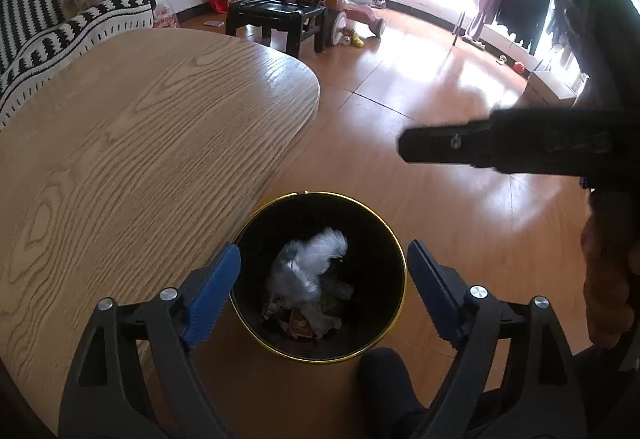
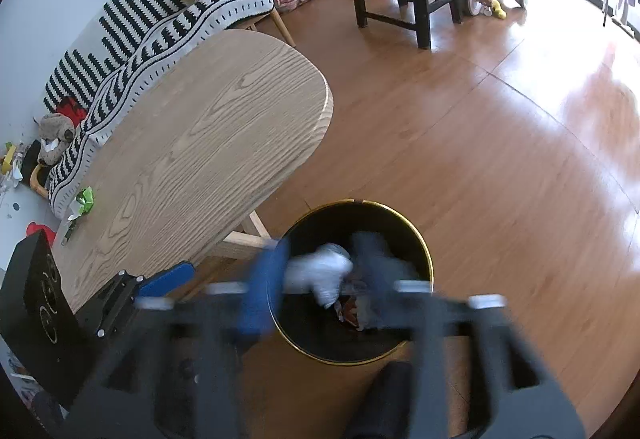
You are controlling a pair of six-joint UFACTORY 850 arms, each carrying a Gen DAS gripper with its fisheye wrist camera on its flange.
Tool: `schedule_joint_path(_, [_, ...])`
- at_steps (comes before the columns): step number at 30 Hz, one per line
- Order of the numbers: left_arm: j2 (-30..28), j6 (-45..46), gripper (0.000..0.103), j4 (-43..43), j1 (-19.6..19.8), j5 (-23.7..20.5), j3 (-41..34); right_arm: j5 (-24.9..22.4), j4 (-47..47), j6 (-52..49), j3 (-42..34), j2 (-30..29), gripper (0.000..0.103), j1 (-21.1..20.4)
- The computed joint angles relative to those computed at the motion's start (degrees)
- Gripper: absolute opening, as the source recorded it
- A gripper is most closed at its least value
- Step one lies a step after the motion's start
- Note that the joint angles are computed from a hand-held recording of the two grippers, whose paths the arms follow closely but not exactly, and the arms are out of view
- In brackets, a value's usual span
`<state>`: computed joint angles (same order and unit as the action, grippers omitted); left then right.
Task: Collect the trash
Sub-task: 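Move both open tools back over the table toward the remaining trash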
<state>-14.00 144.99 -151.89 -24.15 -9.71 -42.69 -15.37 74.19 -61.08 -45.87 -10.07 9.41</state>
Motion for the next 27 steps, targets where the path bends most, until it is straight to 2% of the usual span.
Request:
schedule_joint_path(4, [1.7, -0.5, 0.088, 0.8, 0.6, 0.1, 0.7, 1.3, 6.3, -6.5, 0.7, 1.8, 0.072, 0.6])
schedule_joint_path(7, [3.9, 0.7, 0.091, 0.1, 2.0, -0.3, 2.0, 2.5, 8.5, -9.2, 0.6, 2.5, 0.077, 1.8])
schedule_joint_path(12, [8.3, 4.1, 0.091, -2.2, 6.2, 0.0, 4.9, 4.2, 11.8, -12.4, -0.5, 2.6, 0.078, 4.8])
schedule_joint_path(19, [15.9, 1.3, 0.091, 3.2, 17.8, 0.3, 9.8, 3.6, 11.9, -12.4, -6.1, -0.6, 0.081, 11.8])
schedule_joint_path(22, [18.8, -5.4, 0.091, 12.0, 24.5, 0.5, 11.6, 3.3, 11.1, -11.2, -9.3, -2.9, 0.081, 15.6])
schedule_joint_path(25, [21.6, -5.5, 0.091, 16.0, 31.4, 0.3, 13.6, 2.6, 9.5, -9.4, -13.1, -6.0, 0.081, 19.3])
schedule_joint_path(27, [23.0, -6.9, 0.092, 22.6, 36.9, 0.0, 14.3, 1.1, 6.9, -7.4, -16.9, -9.0, 0.082, 21.9])
